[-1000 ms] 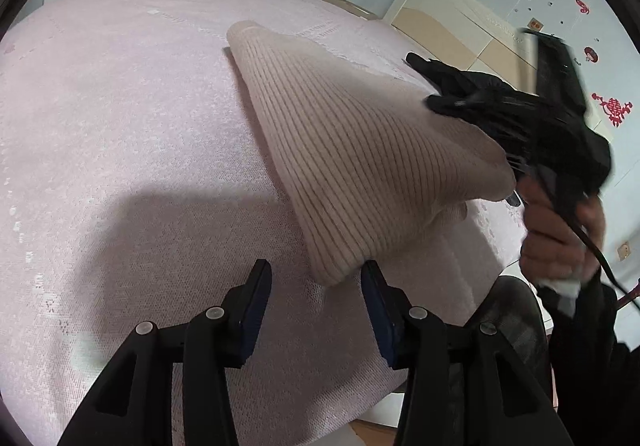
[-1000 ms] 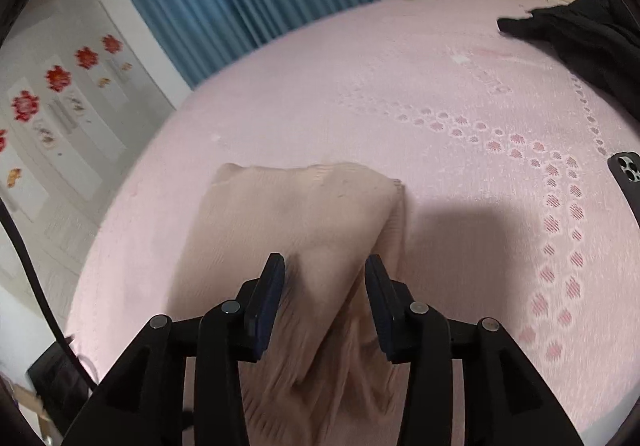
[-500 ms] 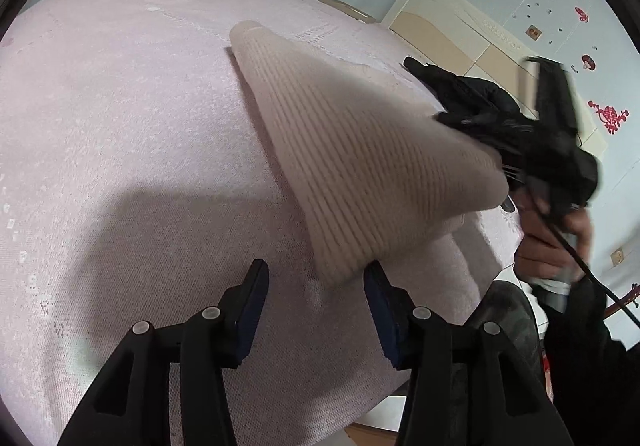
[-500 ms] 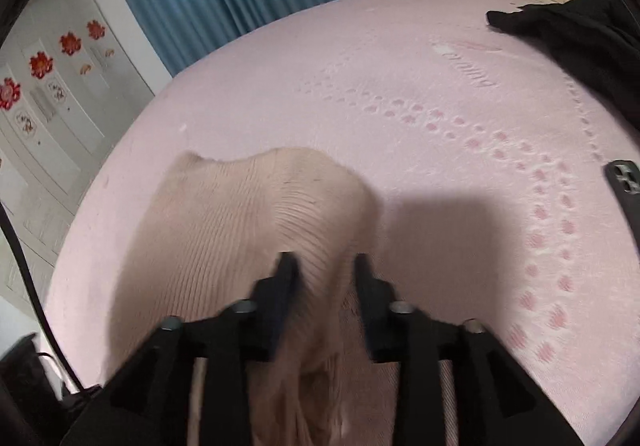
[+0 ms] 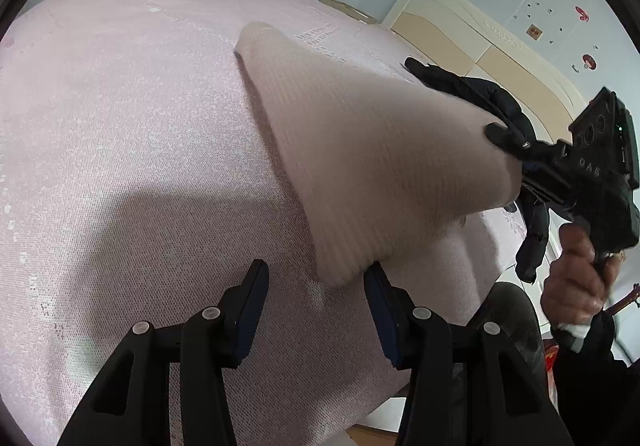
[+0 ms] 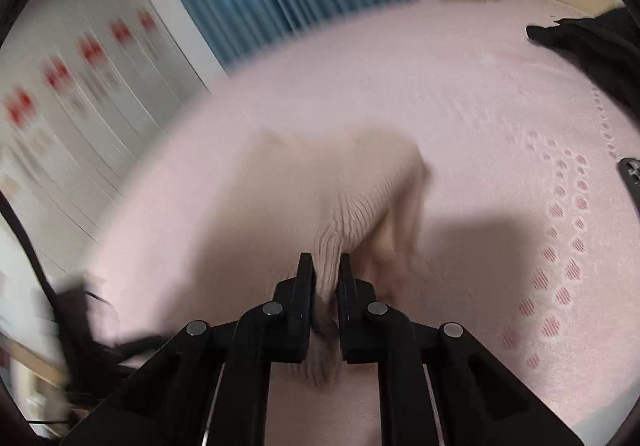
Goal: Fold small clothes
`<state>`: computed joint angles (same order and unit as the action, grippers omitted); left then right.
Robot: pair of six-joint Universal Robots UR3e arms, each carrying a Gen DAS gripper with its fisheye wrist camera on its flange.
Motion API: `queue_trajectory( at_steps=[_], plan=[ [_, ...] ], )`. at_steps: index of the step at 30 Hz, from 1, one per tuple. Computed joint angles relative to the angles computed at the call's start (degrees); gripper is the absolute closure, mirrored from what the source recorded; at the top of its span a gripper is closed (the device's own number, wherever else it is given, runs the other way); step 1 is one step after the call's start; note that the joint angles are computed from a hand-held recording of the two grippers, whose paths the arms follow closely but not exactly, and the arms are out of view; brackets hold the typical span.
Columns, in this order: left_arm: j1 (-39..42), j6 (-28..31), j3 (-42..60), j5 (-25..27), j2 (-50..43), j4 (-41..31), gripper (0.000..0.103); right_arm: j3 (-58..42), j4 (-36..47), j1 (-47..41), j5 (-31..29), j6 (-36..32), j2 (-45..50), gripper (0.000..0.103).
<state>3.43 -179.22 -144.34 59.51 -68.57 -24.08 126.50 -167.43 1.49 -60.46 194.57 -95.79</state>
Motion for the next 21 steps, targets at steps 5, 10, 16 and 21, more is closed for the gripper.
queue_trajectory(
  at_steps=[5,10,16,21],
  plan=[
    [-1.07,0.31,0.94,1.57,0.88,-1.60,0.055,-9.57,11.83,6.12,-14.82,1.67,10.10,0.092],
    [-7.03,-2.13,2.35,8.76,1.32,-0.15,0.055,-10.16,13.80,6.72,-16.19,0.52,4.82,0.066],
    [-18.84,-5.93,10.42,20.80,-7.60,3.53,0.056,-4.94,17.18,4.39,-14.52,-2.00,-5.48,0.065],
    [-20.77,-9.57,13.17,23.63,-11.01,4.90,0.056,-2.82,12.25,6.60,-16.62,-2.00,-4.14,0.065]
  ],
)
